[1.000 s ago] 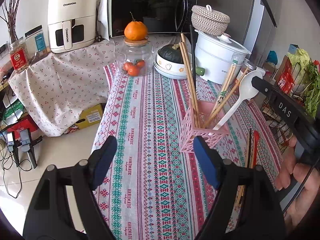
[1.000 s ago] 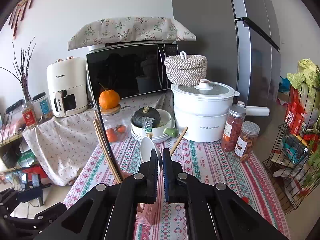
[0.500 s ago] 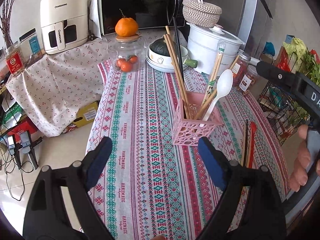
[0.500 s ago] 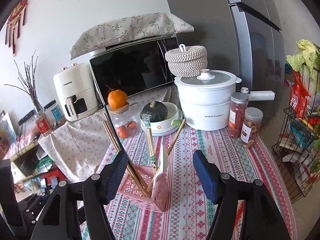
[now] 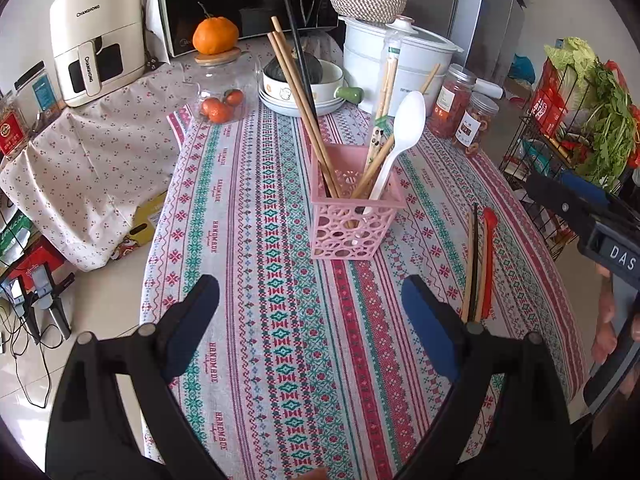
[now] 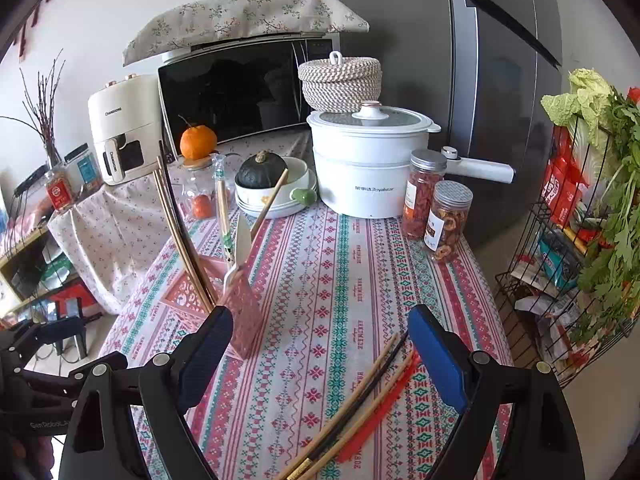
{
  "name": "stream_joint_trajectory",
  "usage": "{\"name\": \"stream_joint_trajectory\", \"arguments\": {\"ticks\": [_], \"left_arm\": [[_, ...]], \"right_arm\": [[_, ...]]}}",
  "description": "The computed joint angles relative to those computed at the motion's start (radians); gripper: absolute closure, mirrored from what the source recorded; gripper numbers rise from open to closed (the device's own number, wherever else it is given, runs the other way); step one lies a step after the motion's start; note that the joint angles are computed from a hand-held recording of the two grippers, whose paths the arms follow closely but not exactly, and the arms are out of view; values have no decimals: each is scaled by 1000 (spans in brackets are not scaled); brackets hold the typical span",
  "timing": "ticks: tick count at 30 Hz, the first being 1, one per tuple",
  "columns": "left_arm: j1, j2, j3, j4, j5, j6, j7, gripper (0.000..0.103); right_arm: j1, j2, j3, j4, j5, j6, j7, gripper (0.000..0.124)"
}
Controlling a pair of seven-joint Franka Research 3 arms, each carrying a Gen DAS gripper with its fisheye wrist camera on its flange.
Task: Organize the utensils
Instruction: 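Move both tools back to the remaining chopsticks and red spoon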
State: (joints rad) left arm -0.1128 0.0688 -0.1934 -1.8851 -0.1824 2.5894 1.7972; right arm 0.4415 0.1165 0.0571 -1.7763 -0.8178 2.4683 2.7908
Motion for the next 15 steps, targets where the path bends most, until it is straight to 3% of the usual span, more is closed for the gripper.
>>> {"name": "stream_joint_trajectory", "arguments": {"ticks": [12,15], "left_arm": [[-45,33,-29,33,65,-102,-21,11],[-64,49,-38,57,100,-148,-36,11]], "right_arm": [[-81,-83,12,-141,249,-94,-100,33],[-96,-79,16,-141,323,-157,-158,33]]}}
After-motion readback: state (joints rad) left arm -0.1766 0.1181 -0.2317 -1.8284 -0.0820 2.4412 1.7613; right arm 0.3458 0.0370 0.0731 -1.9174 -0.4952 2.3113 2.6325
